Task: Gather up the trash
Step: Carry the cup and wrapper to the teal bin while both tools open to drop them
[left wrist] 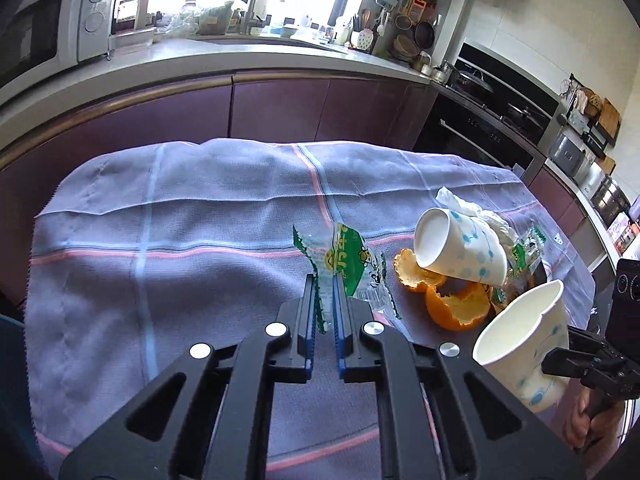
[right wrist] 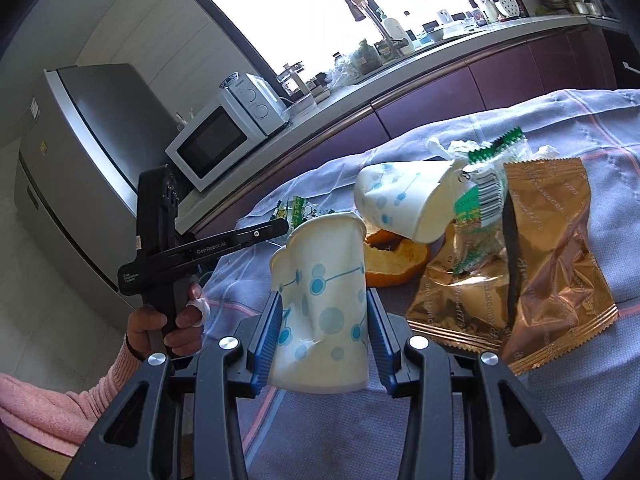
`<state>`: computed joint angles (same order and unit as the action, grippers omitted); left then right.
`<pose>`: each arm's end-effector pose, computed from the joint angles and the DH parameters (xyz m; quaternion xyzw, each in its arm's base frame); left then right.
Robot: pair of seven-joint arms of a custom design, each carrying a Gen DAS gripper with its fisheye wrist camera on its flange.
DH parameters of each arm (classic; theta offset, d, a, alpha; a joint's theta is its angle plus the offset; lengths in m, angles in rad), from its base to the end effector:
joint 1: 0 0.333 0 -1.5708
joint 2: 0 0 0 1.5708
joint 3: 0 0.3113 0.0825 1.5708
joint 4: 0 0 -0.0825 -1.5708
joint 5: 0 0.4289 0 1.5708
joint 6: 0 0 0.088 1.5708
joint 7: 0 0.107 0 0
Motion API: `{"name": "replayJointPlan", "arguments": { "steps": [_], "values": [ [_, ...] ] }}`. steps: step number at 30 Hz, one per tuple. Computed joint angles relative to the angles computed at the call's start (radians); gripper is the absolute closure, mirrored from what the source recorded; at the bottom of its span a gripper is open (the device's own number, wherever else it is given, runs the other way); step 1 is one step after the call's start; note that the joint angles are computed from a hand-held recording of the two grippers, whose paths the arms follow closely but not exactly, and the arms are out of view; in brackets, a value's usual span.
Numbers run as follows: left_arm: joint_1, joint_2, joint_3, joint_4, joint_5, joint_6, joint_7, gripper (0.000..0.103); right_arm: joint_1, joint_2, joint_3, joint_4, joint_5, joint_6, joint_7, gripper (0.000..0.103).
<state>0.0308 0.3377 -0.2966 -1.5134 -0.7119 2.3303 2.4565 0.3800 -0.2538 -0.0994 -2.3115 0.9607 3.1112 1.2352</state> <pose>0.7207 -0.1767 0.5200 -0.3705 0.8329 -0.4092 0.0400 0.5383 0.0799 0.5164 -0.4968 0.7035 -0.1448 0.4872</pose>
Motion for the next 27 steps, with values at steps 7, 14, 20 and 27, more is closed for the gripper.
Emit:
{"name": "replayJointPlan", "arguments": {
  "steps": [7, 14, 20, 27],
  "values": [
    [0.068, -0.145, 0.051, -0.142, -0.173, 0.032, 0.138, 0.095, 0.03, 0.108, -0.005, 0.154, 0.123, -0.083, -0.168, 0.063],
    [0.107, -0.209, 0.147, -0.204, -0.233, 0.085, 0.171, 0.095, -0.032, 0.285, 0.073, 0.388, 0.133, -0.244, -0.241, 0.063],
    [0.156, -0.198, 0.201, -0.2, -0.216, 0.142, 0.143, 0.095, -0.083, 0.466, 0.154, 0.632, 0.017, -0.371, -0.194, 0.063],
    [0.223, -0.129, 0.21, -0.149, -0.136, 0.21, 0.055, 0.095, -0.096, 0.716, 0.207, 0.979, -0.208, -0.5, -0.041, 0.063]
  ]
}}
